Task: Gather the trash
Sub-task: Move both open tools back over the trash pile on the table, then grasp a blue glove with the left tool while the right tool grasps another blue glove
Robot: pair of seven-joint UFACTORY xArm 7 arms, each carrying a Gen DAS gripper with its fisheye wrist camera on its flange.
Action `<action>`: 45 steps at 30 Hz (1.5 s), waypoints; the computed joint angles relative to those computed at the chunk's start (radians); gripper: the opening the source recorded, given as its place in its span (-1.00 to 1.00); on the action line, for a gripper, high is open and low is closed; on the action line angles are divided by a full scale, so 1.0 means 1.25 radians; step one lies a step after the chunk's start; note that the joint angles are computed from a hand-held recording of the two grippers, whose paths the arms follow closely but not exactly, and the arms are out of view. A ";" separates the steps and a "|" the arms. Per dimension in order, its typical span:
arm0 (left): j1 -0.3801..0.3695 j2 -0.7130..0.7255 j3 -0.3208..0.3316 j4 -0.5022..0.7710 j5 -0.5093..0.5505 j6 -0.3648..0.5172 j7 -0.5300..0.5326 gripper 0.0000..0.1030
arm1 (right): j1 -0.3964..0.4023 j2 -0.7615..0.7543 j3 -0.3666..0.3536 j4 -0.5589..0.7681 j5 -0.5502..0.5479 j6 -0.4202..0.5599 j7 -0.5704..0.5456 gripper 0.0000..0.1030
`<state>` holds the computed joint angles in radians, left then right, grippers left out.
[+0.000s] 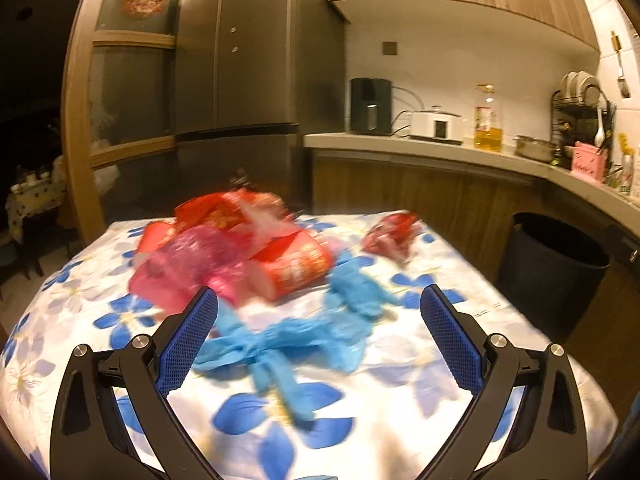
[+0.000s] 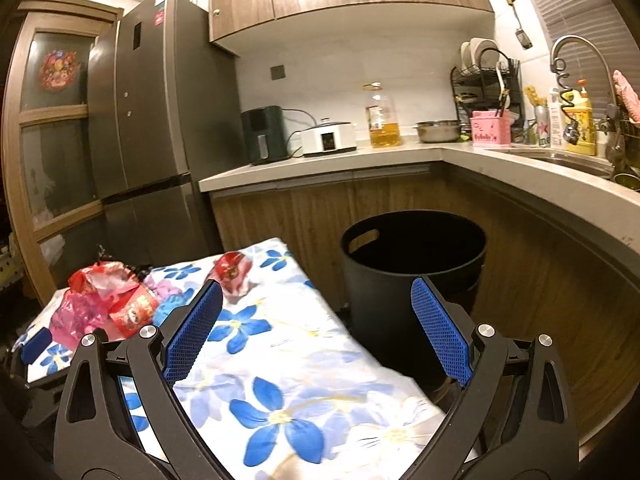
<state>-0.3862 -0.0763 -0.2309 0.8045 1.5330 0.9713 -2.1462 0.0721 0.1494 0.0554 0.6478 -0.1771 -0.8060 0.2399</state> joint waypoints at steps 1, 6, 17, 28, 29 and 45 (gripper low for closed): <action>0.004 -0.005 0.005 -0.011 -0.006 -0.002 -0.001 0.88 | 0.008 0.006 0.005 0.002 0.008 -0.002 -0.008 0.82; 0.029 -0.017 0.020 -0.045 -0.023 -0.030 -0.008 0.88 | 0.042 0.035 0.020 0.015 0.036 -0.012 -0.044 0.82; 0.090 0.011 0.060 -0.030 -0.046 -0.166 0.037 0.77 | 0.097 0.103 0.037 0.077 0.073 -0.008 -0.092 0.82; 0.144 0.068 0.110 -0.010 -0.118 -0.357 0.106 -0.28 | 0.139 0.147 0.046 0.136 0.103 0.029 -0.138 0.82; 0.149 0.066 0.113 -0.014 -0.111 -0.372 0.095 -0.40 | 0.143 0.153 0.048 0.144 0.103 0.038 -0.142 0.82; 0.172 -0.146 0.065 -0.142 0.054 -0.324 -0.074 -0.71 | 0.142 0.280 0.105 0.346 0.003 0.253 -0.111 0.28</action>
<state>-0.1714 -0.2590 -0.1497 0.6275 1.6009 0.5664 -2.2391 0.2492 0.4997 0.1865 1.0804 -0.1729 -0.4892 0.1008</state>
